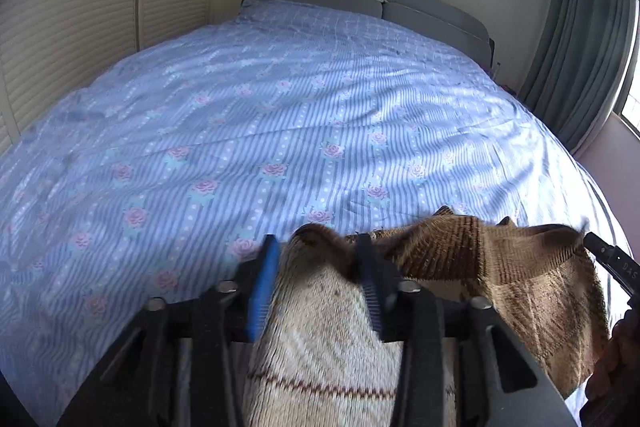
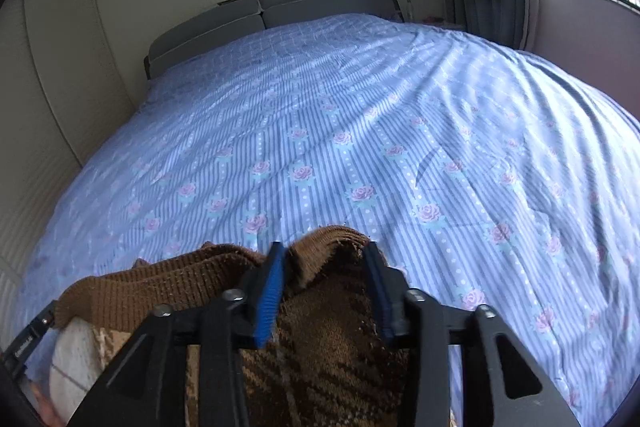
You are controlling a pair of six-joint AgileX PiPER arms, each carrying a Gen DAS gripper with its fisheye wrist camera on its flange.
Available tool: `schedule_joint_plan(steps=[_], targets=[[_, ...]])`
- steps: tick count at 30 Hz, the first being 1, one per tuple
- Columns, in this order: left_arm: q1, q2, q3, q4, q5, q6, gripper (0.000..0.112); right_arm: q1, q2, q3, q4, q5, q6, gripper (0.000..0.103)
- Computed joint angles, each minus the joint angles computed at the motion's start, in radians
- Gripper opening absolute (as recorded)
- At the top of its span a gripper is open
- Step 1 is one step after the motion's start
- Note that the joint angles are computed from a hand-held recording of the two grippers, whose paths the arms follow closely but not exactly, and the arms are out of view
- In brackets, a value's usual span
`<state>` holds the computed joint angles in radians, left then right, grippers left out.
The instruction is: Fold small clothes
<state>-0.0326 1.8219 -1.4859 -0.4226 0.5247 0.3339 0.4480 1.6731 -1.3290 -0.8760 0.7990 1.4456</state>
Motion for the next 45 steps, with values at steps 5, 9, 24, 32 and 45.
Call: schedule_joint_plan(steps=[5, 9, 24, 32, 45], targets=[[0.013, -0.058, 0.073, 0.009, -0.012, 0.019, 0.049, 0.084, -0.026, -0.003, -0.063, 0.113, -0.017, 0.067], [0.049, -0.022, 0.052, 0.001, 0.065, 0.011, 0.049, 0.117, -0.027, -0.002, -0.070, 0.221, -0.061, 0.067], [-0.002, 0.027, 0.064, 0.145, 0.019, -0.141, 0.043, 0.020, 0.045, 0.029, 0.077, 0.224, -0.161, 0.067], [-0.031, -0.032, 0.057, 0.130, 0.010, -0.094, 0.039, 0.034, 0.025, 0.004, 0.075, 0.214, -0.133, 0.071], [-0.141, 0.055, -0.084, -0.025, 0.211, 0.105, 0.039, 0.088, -0.041, -0.002, 0.113, 0.109, -0.152, 0.071]])
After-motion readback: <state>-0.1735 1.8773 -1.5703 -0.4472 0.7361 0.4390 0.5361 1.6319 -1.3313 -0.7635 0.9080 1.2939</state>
